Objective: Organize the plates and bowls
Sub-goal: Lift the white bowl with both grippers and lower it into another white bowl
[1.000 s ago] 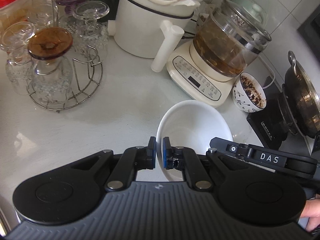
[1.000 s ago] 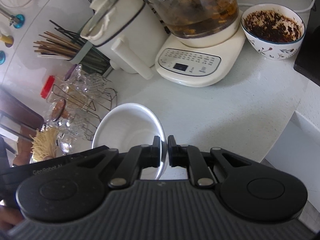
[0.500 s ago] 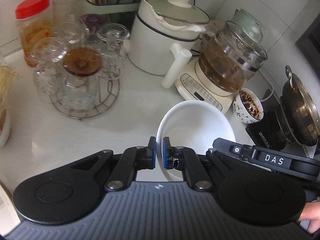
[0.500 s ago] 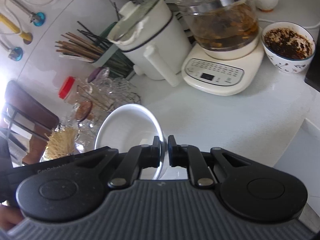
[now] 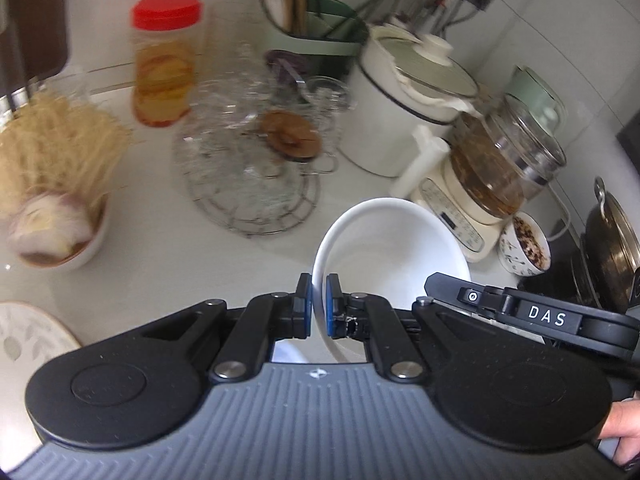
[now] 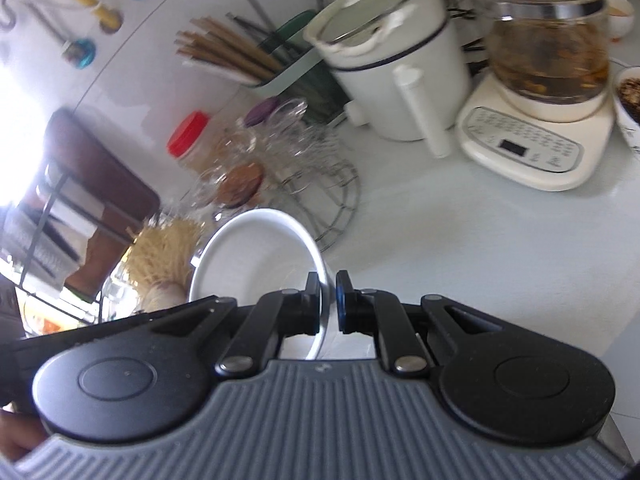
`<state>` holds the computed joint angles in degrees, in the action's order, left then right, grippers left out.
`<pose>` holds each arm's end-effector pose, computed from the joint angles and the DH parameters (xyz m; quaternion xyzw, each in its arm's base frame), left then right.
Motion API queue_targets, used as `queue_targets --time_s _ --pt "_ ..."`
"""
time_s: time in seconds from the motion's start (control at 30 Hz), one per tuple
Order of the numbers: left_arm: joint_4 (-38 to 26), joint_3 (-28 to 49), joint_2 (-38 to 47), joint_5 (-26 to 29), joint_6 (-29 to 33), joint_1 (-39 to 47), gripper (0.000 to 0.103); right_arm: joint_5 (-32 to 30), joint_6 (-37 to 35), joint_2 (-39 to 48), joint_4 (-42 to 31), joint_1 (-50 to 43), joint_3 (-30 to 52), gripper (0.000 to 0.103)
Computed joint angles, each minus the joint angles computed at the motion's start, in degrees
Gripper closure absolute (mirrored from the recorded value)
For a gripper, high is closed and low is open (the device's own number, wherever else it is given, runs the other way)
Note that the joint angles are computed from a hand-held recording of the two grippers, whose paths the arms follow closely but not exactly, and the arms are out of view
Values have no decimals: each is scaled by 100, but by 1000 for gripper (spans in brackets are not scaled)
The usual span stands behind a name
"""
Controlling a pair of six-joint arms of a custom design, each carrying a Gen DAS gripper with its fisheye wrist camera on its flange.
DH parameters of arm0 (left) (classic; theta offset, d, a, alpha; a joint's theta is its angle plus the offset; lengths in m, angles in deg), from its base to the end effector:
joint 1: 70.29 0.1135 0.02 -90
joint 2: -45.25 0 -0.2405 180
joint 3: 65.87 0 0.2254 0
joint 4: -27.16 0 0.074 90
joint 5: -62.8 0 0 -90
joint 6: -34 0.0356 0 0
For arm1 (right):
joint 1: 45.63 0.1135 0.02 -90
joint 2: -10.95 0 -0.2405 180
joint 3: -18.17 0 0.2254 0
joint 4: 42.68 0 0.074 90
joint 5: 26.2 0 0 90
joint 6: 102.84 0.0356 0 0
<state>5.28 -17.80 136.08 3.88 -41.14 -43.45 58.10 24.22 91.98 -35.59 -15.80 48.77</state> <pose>0.2168 0.0891 0.1065 -0.0396 0.9410 -0.1690 0.2907 0.1767 0.1054 0.1022 0.0382 0.9165 0.2561 0.3049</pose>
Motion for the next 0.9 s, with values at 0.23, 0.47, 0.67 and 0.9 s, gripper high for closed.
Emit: queue_targets --time_s 0.23,0.47,0.67,0.9 --pt "-132 -58 148 130 251 793 95 33 39 672 -95 573 483 92" --pt "-328 -53 331 68 602 1509 95 -54 -33 1316 -203 1017 933 92" --pt "-554 0 594 -106 900 1843 95 -137 -58 1737 -407 1283 1218 92" --pt "-608 -58 873 -406 1135 2018 95 -191 15 1975 -508 1466 1298 90"
